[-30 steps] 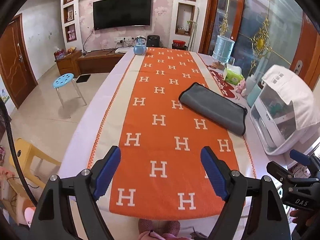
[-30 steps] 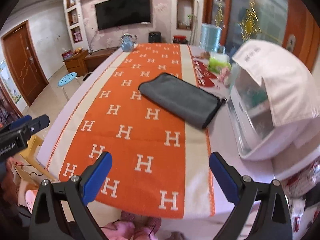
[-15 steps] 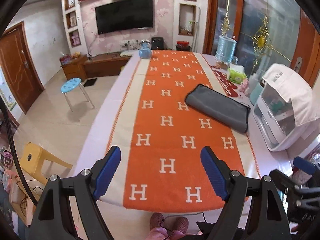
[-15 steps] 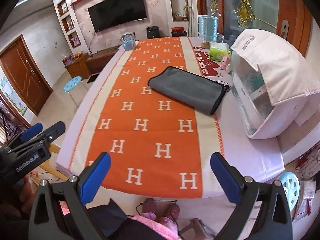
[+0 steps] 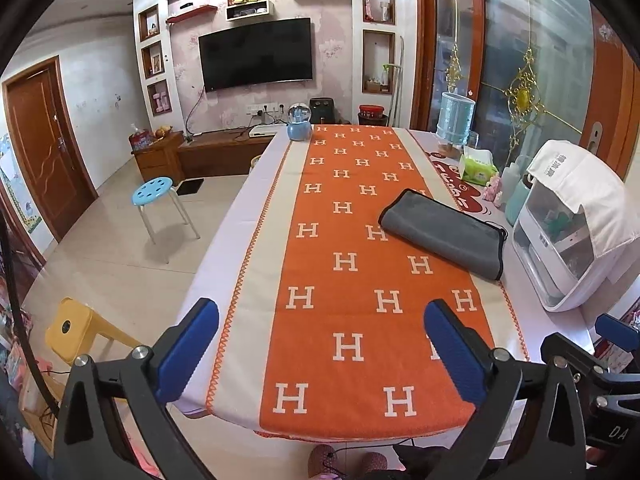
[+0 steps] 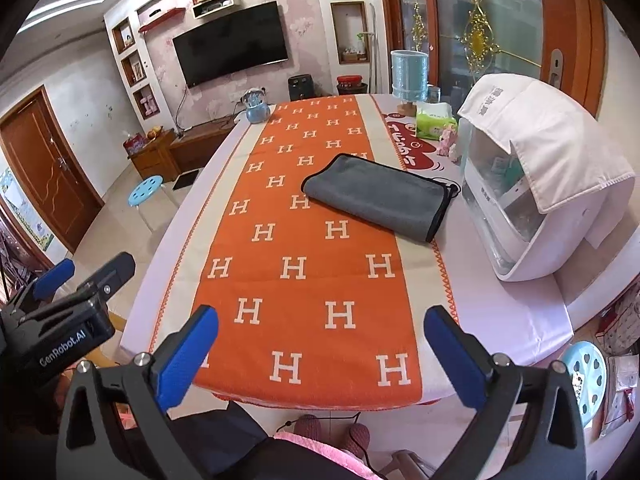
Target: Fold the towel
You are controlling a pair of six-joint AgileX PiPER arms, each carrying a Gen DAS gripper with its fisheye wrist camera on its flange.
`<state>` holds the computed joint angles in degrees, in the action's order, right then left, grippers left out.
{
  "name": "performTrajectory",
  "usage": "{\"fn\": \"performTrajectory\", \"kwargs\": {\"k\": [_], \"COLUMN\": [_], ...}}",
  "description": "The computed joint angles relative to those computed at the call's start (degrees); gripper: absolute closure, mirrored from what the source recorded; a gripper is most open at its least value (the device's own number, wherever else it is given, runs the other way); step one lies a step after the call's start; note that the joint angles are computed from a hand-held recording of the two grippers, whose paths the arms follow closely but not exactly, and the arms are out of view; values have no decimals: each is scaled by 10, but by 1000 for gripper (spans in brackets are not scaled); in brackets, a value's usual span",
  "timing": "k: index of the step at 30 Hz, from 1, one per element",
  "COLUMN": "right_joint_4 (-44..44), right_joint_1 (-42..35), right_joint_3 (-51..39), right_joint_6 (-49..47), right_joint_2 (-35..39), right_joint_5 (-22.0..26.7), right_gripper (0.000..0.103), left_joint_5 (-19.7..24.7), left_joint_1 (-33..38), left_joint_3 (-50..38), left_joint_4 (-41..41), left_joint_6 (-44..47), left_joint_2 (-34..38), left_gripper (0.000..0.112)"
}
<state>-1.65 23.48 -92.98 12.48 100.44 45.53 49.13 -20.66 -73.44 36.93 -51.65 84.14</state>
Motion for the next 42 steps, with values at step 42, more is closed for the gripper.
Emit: {"fn": "performTrajectory", "kwargs": {"k": [42], "right_joint_4": [-50], "right_joint_1": [33], "right_joint_3": [-9], "right_joint_6": [59], "right_joint_2": [14], "right_joint_5": [42], "right_gripper": [0], "left_joint_5": [-26], "left_joint_1": [32], "left_joint_3": [15], "left_joint_4": [-72], "left_joint_6": [71], "left_joint_2": [7], "left_gripper": [10]}}
